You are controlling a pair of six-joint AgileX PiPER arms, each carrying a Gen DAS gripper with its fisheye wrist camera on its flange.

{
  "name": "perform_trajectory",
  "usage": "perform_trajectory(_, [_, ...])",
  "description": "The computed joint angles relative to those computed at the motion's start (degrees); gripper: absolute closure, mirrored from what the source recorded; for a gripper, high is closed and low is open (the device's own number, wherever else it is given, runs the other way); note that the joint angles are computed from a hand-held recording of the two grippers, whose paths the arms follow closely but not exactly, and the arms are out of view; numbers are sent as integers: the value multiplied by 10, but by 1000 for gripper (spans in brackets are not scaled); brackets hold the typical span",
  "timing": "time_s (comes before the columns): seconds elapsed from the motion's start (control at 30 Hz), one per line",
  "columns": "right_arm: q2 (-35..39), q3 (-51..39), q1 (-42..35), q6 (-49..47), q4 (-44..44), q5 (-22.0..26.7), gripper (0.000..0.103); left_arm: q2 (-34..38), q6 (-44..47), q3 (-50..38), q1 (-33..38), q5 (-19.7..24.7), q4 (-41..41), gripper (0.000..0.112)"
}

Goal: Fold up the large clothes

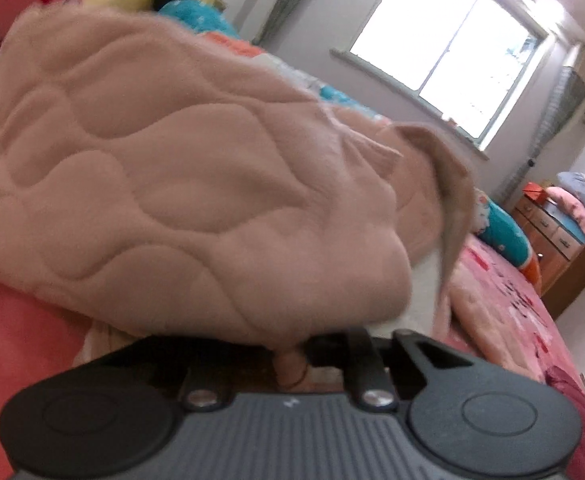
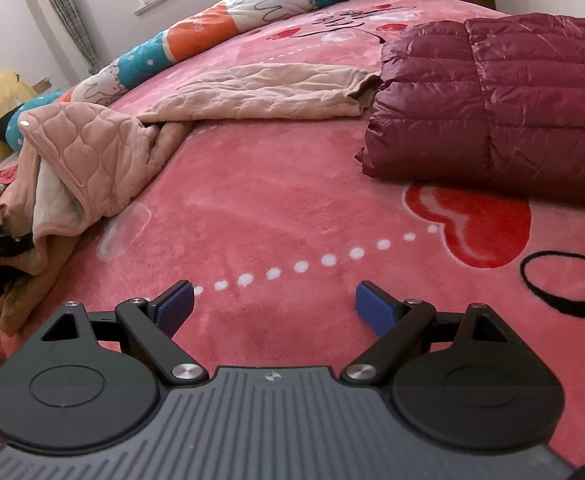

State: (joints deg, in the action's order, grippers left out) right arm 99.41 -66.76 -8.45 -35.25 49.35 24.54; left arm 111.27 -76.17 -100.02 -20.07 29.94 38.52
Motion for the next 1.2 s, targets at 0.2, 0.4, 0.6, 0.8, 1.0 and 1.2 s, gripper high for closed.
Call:
perform_trajectory(0.2, [-6, 6, -2, -8, 16, -2, 0, -84, 8, 63, -13, -54, 14, 106])
perform_trajectory(0.4, [-21, 28, -16, -106, 117, 10, 0, -158, 68, 85, -58, -89, 2, 106])
perform_trajectory(0.6, [-26, 53, -64, -246, 285, 112, 0, -188, 118, 92, -124, -79, 6, 106])
perform_trajectory(0.8, [-47, 93, -117, -289, 363, 195, 0, -207, 211, 112, -187, -67, -24, 106])
perform_trajectory(1.0, [-77, 137, -183, -286, 405, 229, 0, -193, 299, 108, -264, -54, -75, 106])
perform_trajectory(1.2, [-68, 149, -254, -257, 413, 280, 0, -157, 455, 89, -299, -20, -213, 104])
